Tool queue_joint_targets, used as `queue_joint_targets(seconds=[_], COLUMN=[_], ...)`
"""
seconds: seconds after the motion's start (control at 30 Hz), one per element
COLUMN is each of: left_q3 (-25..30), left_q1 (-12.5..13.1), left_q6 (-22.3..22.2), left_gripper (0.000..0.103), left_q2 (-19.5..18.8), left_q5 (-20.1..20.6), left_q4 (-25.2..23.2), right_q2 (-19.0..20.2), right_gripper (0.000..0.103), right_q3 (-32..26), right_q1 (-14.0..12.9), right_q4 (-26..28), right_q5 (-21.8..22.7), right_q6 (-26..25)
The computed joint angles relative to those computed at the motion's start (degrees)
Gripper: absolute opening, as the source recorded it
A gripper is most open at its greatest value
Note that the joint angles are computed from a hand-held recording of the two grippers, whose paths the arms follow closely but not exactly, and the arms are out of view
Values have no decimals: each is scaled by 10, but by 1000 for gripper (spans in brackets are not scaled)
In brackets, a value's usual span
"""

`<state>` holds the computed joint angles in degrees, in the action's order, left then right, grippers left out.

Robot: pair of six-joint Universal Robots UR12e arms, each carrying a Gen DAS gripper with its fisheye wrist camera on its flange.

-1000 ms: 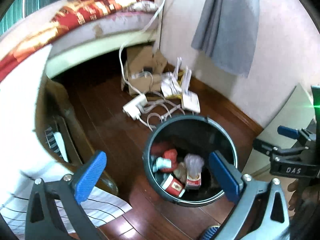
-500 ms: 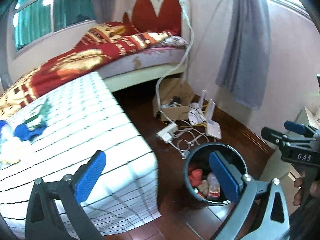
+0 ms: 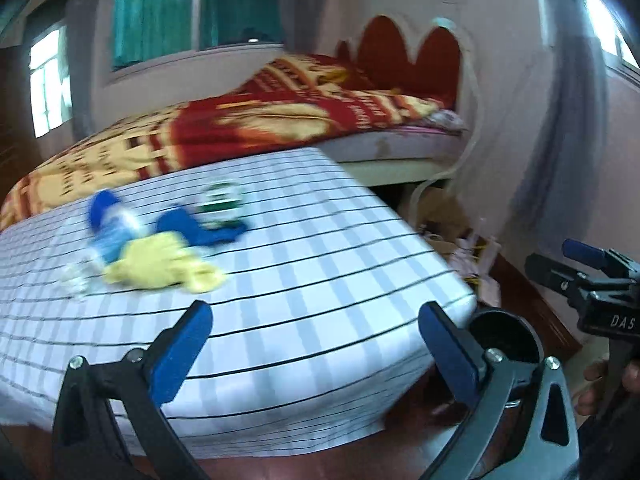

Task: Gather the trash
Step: 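Move both open tools back to the table, then grasp the white plastic glove with the left tool while the right tool grasps the yellow cloth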

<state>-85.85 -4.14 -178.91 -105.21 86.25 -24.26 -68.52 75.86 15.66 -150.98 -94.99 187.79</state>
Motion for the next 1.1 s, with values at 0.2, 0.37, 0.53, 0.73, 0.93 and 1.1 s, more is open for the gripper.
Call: queue_joint_targets(seconds=[0.2,0.37,0.53,0.73,0.93,1.1], left_q3=[-31,-50,-55,-49,-35,-5], left_q1=[39,68,91,110,126,131], left_q6=[-31,-52,-69,-68,-73,-67], left_gripper=[103,103,99,98,96,94], left_q2=[23,36,37,28,13,-10], left_q5=[38,65,74,75,70,65], left_q4=[6,4,-6,-12,-24,-43], right_q2=[45,78,116,171,235,290], right_gripper=[103,103,103,103,101,91], right_q3=[-66,-111,-168,-254,-358,-454], right_q1=[29,49,68,84,95,100], right_q4=[37,46,67,114,180,245], right_q5=[36,64,89,106,115,117], right_q6=[-11,-32,-63,-90,-119,-134])
